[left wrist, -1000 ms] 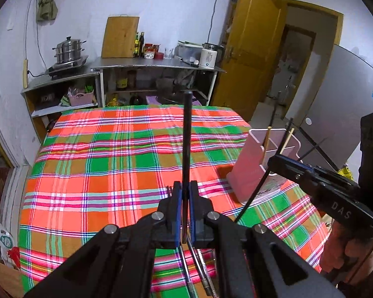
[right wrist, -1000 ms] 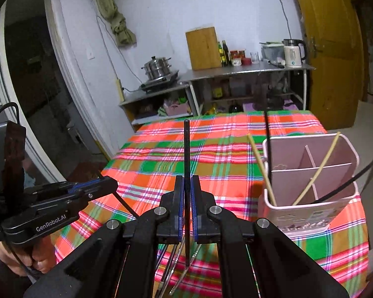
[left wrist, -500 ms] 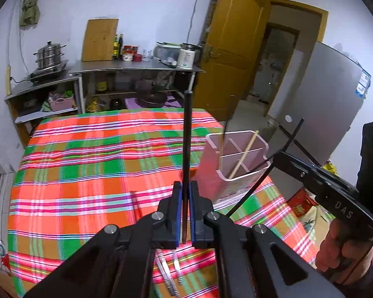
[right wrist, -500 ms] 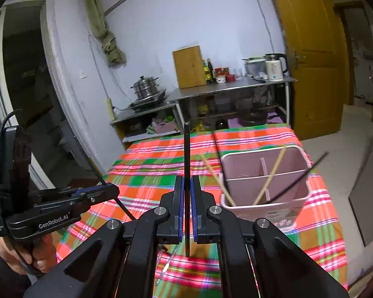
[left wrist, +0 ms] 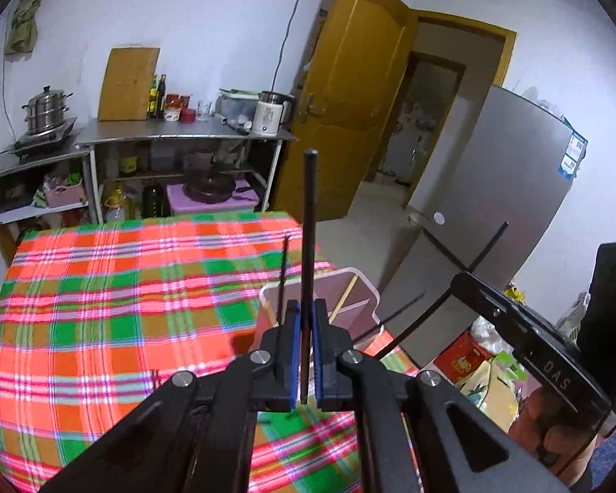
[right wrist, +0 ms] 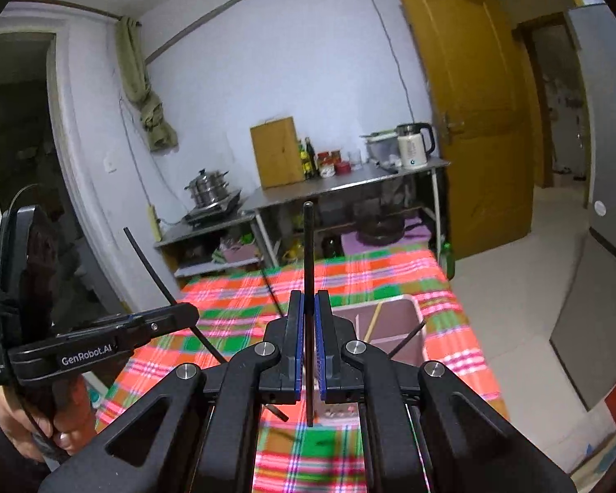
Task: Organize utensils
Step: 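Lift the black chopstick with the left tool toward the pink holder while the right tool carries its own, then lower the left tool's chopstick into the pink holder and open it while the right tool releases its own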
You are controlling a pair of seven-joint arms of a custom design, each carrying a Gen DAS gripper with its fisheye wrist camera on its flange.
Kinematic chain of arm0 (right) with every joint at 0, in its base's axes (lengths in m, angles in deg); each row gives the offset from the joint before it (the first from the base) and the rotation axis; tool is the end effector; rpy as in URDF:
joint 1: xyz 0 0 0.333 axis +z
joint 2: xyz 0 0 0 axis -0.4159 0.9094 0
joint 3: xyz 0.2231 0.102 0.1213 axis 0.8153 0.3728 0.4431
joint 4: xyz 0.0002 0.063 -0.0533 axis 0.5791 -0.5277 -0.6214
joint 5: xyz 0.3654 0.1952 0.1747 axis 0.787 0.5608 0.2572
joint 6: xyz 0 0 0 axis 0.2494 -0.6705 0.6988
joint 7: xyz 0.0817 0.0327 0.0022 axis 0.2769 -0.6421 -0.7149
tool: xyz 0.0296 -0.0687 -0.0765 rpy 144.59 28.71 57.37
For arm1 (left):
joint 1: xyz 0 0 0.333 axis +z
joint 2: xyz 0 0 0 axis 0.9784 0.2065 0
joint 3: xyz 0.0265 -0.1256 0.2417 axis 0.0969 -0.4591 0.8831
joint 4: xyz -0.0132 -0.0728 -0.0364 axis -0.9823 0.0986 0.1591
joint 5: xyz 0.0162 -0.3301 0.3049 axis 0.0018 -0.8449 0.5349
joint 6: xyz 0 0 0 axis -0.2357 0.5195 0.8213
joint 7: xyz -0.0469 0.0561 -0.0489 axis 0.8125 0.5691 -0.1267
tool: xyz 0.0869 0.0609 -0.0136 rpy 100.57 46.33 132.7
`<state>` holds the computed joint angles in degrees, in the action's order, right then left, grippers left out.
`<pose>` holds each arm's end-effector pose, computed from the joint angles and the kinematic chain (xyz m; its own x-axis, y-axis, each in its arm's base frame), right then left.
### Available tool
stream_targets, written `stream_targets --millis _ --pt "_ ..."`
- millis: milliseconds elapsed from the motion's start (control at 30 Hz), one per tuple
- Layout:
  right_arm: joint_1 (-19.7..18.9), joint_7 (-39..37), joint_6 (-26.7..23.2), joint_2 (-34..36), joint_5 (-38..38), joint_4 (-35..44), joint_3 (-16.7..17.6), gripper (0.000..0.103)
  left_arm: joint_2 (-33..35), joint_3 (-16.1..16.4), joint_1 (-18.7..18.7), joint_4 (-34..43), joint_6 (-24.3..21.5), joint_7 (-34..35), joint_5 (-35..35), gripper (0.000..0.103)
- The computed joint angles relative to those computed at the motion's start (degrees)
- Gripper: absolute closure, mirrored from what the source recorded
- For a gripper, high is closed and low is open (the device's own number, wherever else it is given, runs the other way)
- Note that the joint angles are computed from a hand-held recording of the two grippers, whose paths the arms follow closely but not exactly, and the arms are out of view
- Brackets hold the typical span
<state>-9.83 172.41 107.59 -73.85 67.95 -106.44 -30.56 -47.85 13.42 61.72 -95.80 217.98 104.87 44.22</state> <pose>0.5194 0.3156 0.5622 0.3314 -0.9095 -0.2509 -0.4602 0.0763 -0.8845 0.5297 -0.2091 0.5773 -0.2868 -0.9148 0.2845 -0.6302 -0.0436 -0.7752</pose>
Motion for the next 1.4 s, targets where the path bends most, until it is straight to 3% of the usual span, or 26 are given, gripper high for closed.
stream_targets --millis 233,433,633,867,1100,1200,1400 --pt "-3.9 5.4 1.6 1.8 -5.4 3.2 1.7 0.098 6.0 -2.0 1.6 6.9 0.8 -2.7 3.2 0.097" --pt "-7.8 15.7 2.3 4.6 -16.2 6.7 3.8 0.098 9.7 -2.8 2.6 9.5 1.4 -3.9 5.0 0.097" --pt "-3.2 14.5 1.1 8.2 -14.9 8.0 -0.4 0.098 12.7 -3.5 3.3 10.4 0.7 -5.0 5.8 0.097" --pt "2.7 4.7 -0.1 10.4 -4.9 7.9 -5.3 0.098 14.7 -4.4 4.2 11.0 0.2 -6.4 8.3 0.097" --pt "5.3 -6.4 -2.2 11.9 6.8 8.1 -6.5 0.098 14.9 -4.6 4.3 10.1 1.2 -6.1 8.8 0.095" --pt "6.0 -7.8 -3.1 12.2 7.9 8.2 -6.9 0.098 14.3 -4.5 4.2 9.2 2.2 -5.9 8.8 0.085" --pt "6.4 -4.6 -2.8 10.4 3.4 6.7 -7.7 0.094 11.7 -3.6 3.3 6.5 4.9 -2.9 5.8 0.079"
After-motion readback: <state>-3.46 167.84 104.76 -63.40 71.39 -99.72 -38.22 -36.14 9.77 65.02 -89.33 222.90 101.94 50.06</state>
